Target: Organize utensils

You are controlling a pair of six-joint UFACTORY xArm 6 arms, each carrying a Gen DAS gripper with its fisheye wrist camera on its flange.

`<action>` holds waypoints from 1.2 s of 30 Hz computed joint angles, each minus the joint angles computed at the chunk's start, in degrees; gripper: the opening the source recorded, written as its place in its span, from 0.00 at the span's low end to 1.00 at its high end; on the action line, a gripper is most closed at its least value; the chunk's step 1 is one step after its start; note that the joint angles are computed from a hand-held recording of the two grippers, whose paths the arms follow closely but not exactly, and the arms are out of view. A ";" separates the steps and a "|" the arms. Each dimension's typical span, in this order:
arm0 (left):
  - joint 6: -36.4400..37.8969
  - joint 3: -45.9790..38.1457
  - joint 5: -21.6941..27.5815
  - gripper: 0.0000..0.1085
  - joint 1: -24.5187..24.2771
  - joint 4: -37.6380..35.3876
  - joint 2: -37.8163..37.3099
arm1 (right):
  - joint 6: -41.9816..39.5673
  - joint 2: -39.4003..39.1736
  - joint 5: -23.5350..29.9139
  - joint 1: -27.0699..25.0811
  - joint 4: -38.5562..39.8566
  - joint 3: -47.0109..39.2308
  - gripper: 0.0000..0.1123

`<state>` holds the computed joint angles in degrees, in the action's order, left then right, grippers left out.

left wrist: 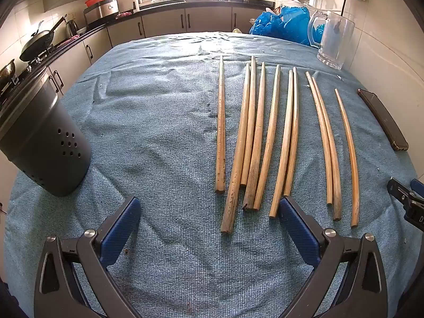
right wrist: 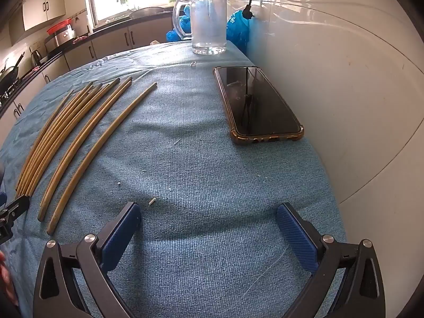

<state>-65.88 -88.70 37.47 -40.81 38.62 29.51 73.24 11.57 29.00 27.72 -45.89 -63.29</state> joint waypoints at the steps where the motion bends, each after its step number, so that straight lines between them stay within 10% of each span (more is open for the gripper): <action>1: 0.05 0.00 -0.02 0.95 0.02 -0.06 0.00 | 0.02 -0.01 0.05 0.02 -0.05 -0.01 0.92; 16: 2.36 3.10 -3.99 0.95 0.78 -1.55 -1.86 | -2.91 -0.17 0.03 -0.06 2.83 0.01 0.92; 21: -8.63 13.29 -10.03 0.95 1.83 4.47 -9.96 | -4.11 -0.70 1.72 0.56 4.94 0.08 0.92; 36: -35.41 26.11 7.50 0.95 -6.80 34.06 -29.96 | 16.76 -9.70 12.66 12.06 -13.10 2.60 0.90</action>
